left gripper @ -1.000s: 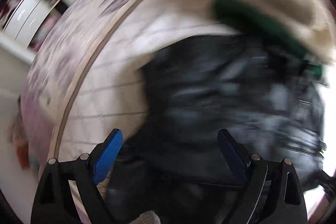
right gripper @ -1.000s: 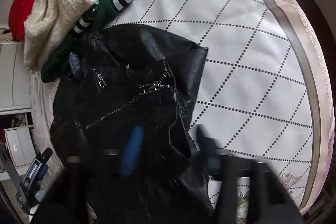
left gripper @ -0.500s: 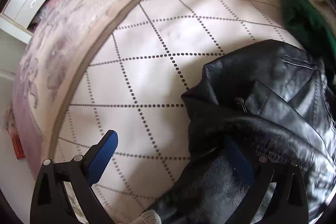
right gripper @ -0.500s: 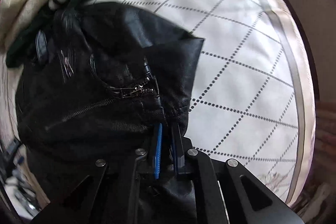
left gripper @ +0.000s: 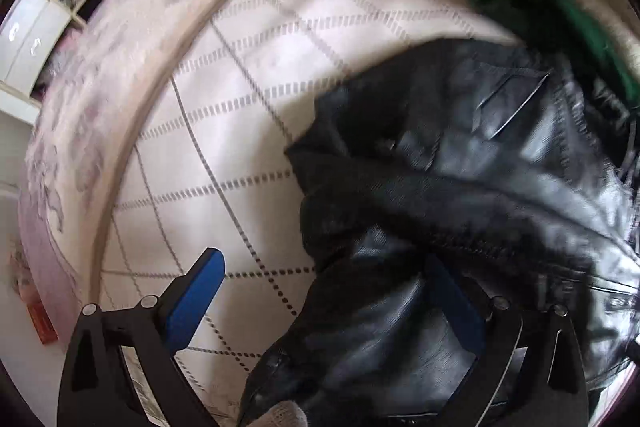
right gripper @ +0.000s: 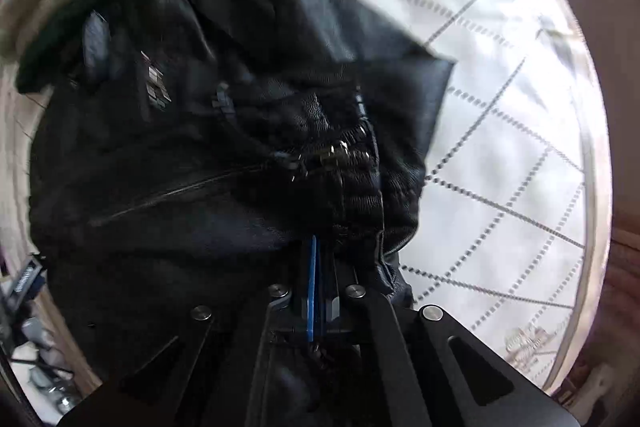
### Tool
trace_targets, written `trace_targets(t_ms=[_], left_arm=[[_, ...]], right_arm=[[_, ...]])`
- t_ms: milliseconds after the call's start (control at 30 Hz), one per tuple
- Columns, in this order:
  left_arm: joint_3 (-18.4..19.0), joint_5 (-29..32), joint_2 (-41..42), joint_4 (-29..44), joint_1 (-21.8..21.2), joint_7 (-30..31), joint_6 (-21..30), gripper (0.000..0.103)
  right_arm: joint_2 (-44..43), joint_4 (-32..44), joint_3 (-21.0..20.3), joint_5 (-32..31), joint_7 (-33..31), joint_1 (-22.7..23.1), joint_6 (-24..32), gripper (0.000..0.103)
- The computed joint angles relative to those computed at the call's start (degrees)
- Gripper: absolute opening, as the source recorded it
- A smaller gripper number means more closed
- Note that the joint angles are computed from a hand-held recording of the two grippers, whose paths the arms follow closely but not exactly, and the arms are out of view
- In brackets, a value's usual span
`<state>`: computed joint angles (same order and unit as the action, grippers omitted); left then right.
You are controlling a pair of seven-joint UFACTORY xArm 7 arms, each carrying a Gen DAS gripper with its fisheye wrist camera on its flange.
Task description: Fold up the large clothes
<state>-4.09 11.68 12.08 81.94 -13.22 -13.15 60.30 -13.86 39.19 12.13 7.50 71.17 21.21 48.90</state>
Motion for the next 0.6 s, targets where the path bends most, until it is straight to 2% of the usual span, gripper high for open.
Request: trace_targets(t_ms=[67, 100, 133, 200, 233, 267, 333, 367, 433, 500, 567, 600], left_arm=[[-0.4, -2.0, -1.9, -0.3, 0.2, 0.7, 0.4, 0.103], [-0.5, -2.8, -2.5, -0.5, 0.4, 0.9, 0.7, 0.103], [-0.7, -3.8, -3.6, -1.0, 0.4, 1.4, 1.1, 0.103], [-1.1, -4.3, -5.6, -2.5, 0.4, 2.5, 1.1, 0.103], [-1.5, -3.7, -7.4, -4.3, 0.0, 2.9, 0.4, 0.103], [-1.7, -3.2, -8.3, -5.2, -0.2, 2.9, 0.0, 0.103], [-2.4, -1.2, -11.0, -8.2, -0.9, 2.8, -0.5, 0.103], [-2.7, -0.8, -12.1, -9.3, -1.1, 2.6, -0.2, 0.103], [-3.4, 0.1, -15.0, -11.9, -1.5, 1.7, 0.6, 0.103], [-4.9, 2.8, -18.6, -14.2, -2.3, -1.5, 2.4, 0.103], [-6.1, 5.3, -21.2, -15.6, -2.6, -3.9, 4.2, 0.103], [-7.8, 7.7, -23.2, -16.4, -3.2, -6.7, 6.7, 0.103]], right_arm=[[-2.9, 0.3, 0.7, 0.3, 0.4, 1.0, 5.2, 0.033], [-3.4, -0.4, 0.7, 2.6, -0.9, 2.2, 6.4, 0.061], [-3.8, -1.4, 0.7, 4.6, -1.9, 3.1, 6.5, 0.073], [-3.3, -4.3, 0.2, 9.3, -3.9, 6.1, 4.5, 0.070], [-3.3, -6.0, 2.2, 9.6, -1.7, 5.7, 4.1, 0.041], [-4.4, -8.9, 2.7, 10.7, 0.4, 6.1, 2.2, 0.016], [-8.7, -15.8, 2.6, 15.9, 5.3, 7.3, -4.4, 0.018], [-9.3, -16.7, 1.9, 17.4, 5.6, 7.7, -5.4, 0.018], [-7.9, -14.0, 0.5, 16.0, 2.7, 8.1, -2.6, 0.018], [-7.8, -12.4, -0.7, 16.4, -0.4, 8.1, -2.9, 0.023], [-12.4, -14.3, -2.0, 19.0, -4.0, 8.7, -2.7, 0.032], [-15.8, -16.2, -2.6, 20.3, -5.3, 9.1, -2.5, 0.039]])
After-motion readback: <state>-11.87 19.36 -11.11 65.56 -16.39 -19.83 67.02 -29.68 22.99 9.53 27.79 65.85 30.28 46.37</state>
